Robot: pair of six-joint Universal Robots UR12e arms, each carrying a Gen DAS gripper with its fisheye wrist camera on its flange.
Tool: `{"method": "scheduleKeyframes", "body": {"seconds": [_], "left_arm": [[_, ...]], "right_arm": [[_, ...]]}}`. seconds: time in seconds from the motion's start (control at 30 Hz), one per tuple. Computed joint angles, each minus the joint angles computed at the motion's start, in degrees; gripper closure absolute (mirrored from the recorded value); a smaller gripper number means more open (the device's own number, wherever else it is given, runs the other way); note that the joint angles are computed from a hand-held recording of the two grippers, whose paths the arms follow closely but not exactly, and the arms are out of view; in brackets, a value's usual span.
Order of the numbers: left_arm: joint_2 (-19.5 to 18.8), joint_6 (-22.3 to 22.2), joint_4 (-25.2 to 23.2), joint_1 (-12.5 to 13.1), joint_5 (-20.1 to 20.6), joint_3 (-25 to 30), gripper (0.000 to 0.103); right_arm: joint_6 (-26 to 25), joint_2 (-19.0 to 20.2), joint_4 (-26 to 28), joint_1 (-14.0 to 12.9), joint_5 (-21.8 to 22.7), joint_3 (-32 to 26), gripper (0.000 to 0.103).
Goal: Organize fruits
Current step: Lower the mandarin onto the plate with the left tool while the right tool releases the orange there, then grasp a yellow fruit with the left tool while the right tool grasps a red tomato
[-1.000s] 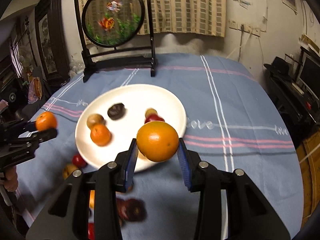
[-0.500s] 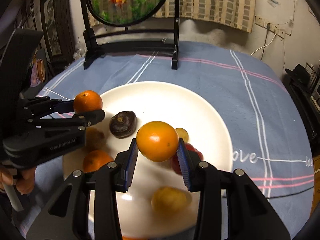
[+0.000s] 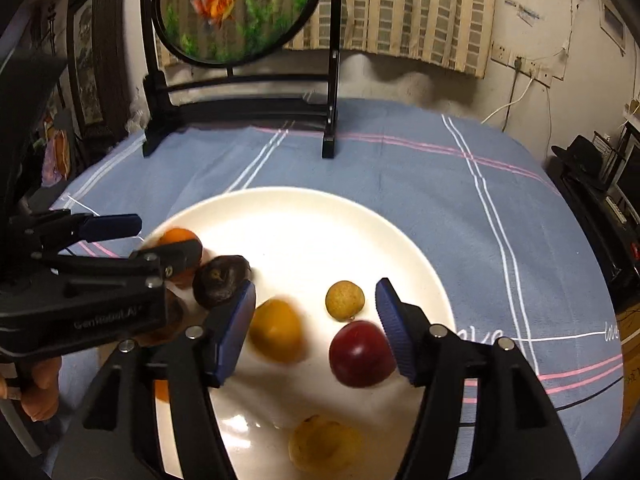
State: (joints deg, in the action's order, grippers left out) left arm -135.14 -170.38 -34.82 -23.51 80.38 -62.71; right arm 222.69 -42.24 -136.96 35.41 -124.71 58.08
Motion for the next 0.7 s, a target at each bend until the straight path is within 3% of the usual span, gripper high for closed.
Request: {"method": "scheduleKeyframes", "body": {"seconds": [0.13, 0.23, 0.33, 0.7], "left_arm": [[2.16, 0.15, 1.13, 0.38, -0.85, -3.16, 0.025], [3.48, 0.58, 1.57, 0.12, 1.62, -4.80, 0.024], [5.37, 0.14, 2.58, 0.55, -0.07, -7.43, 0.024], [13.82, 3.63, 12.38, 1.48, -1.63, -23.33, 0.017]], "right_arm": [[1.44, -1.69, -1.47, 0.54, 0.25, 2.64, 0.040], [2.97, -3.15, -1.38, 1.12, 0.13, 4.80, 0.040], [5.53, -5.00, -2.43, 1.91, -0.56, 7.69, 0.040], [11.17, -9.52, -3.08, 5.94, -2.09, 15.20, 0.040]]}}
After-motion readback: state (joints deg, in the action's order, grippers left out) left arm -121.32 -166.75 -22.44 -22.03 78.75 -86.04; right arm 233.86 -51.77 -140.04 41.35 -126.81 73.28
